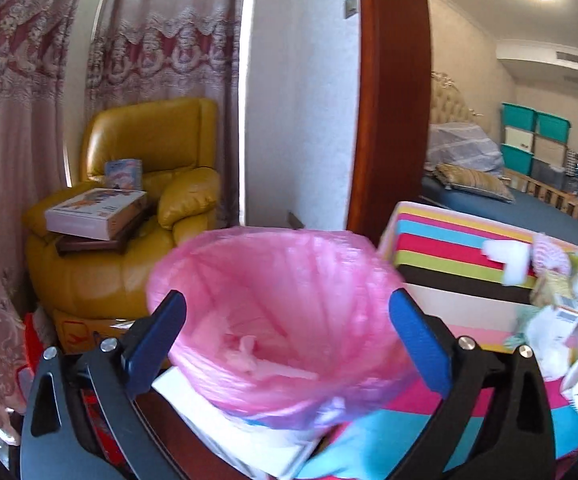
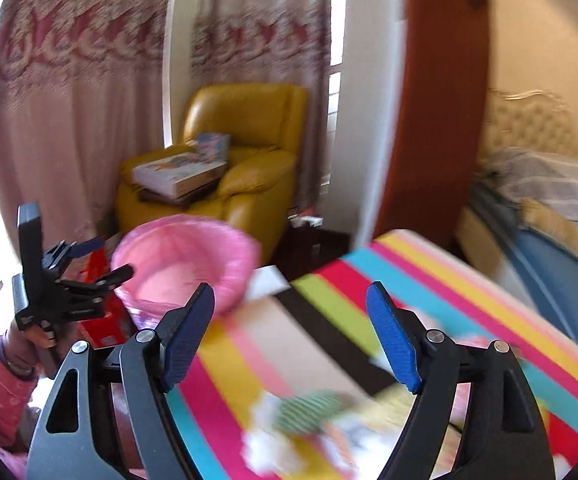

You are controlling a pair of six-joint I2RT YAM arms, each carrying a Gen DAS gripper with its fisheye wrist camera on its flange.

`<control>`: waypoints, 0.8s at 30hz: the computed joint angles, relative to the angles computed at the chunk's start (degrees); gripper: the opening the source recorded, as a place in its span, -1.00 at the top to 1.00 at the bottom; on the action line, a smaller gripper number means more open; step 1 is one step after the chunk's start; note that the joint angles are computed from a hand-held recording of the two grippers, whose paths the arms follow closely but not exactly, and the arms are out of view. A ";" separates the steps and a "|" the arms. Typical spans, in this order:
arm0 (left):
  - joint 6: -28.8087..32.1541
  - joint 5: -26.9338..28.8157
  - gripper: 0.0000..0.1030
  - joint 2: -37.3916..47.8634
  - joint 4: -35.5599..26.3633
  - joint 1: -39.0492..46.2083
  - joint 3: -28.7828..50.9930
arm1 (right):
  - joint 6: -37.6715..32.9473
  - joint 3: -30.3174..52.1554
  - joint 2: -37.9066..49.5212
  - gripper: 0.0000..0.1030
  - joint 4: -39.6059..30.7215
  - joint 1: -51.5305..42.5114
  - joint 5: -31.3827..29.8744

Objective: Collect trash
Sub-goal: 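Move both tools back over the table toward the remaining trash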

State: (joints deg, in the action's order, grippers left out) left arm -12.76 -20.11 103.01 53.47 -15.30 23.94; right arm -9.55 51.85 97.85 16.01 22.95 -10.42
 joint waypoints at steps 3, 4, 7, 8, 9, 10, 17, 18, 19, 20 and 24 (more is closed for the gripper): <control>-1.94 2.68 -0.91 -0.65 -4.12 -3.04 2.85 | 0.92 -7.51 -7.12 -0.49 2.14 -7.55 -2.20; -2.18 2.88 -0.91 -0.20 -4.69 -4.24 3.77 | 1.12 -9.87 -8.88 -0.50 2.89 -10.03 -3.00; -1.88 1.39 -0.91 1.80 -7.12 -8.79 7.41 | 0.47 -16.28 -11.80 -0.52 5.56 -16.19 -4.68; -1.74 0.49 -0.91 2.46 -8.20 -10.40 8.69 | 0.30 -17.68 -12.07 -0.52 6.39 -17.42 -4.88; -1.52 0.00 -0.91 3.11 -9.24 -11.71 10.00 | 0.13 -19.75 -12.34 -0.52 7.78 -18.87 -5.09; -1.50 -0.53 -0.91 3.56 -10.42 -13.45 11.27 | -0.19 -21.89 -12.38 -0.52 9.24 -20.75 -5.73; -0.82 -0.20 -0.91 6.30 -14.97 -20.85 18.54 | -1.74 -32.94 -9.91 -0.52 19.10 -27.48 -8.33; -1.11 0.11 -0.91 6.81 -15.59 -21.75 19.64 | -2.34 -34.07 -9.04 -0.52 20.41 -27.81 -8.37; -1.31 0.30 -0.91 7.23 -16.39 -22.46 20.71 | -2.77 -35.04 -8.48 -0.52 21.64 -27.45 -7.84; -1.48 0.40 -0.91 7.74 -16.92 -23.19 21.61 | -3.83 -36.44 -7.45 -0.52 23.66 -27.46 -7.43; -0.97 -0.34 -0.91 9.69 -17.73 -26.27 23.97 | -5.71 -39.40 -3.18 -0.54 28.89 -24.74 -5.82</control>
State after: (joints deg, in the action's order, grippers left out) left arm -13.73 -20.46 112.70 35.74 -41.57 47.91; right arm -15.26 12.44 94.67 44.90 -1.79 -16.24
